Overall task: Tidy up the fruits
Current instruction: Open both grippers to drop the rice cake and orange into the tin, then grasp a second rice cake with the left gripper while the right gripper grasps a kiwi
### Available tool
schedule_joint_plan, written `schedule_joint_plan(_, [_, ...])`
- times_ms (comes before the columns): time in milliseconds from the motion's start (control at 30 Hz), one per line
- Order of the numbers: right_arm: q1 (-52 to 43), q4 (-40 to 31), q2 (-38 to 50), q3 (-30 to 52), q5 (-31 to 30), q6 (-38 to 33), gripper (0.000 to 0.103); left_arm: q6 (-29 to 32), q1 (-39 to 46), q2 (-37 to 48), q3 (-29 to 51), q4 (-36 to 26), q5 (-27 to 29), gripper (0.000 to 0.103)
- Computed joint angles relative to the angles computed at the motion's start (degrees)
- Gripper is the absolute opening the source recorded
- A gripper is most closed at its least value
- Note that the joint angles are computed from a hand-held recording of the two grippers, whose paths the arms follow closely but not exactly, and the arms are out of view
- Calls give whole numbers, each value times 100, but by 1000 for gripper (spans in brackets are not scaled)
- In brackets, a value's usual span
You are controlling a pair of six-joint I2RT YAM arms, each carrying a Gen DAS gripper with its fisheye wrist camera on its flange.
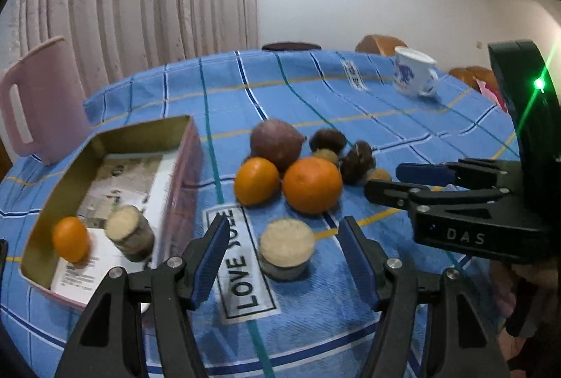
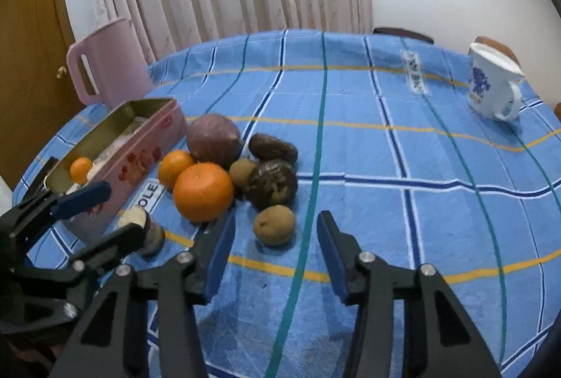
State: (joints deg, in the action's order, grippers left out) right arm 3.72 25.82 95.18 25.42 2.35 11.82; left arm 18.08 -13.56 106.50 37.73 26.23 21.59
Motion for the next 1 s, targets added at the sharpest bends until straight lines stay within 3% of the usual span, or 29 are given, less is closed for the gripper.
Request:
schedule_joint_plan(333, [-95,-630,266,513,-142,4,45,-48,-96,28,-73,283,-326,50])
schedule_joint_plan(400, [-14,-730,297,592,-55,-28,31,36,-145,56,-114,411,-341,42])
schedule_joint_plan(433, [45,-768,296,620,19,-60,31,90,-131,77,-50,255,-190,35])
schedule_joint_plan(667, [99,-249,-31,189,88,-64,30,-7,51,99,3,192,226,35])
schedule_joint_plan(1000, [196,476,-292,-340,109,9,30,-350,155,-46,-301,811,466,35])
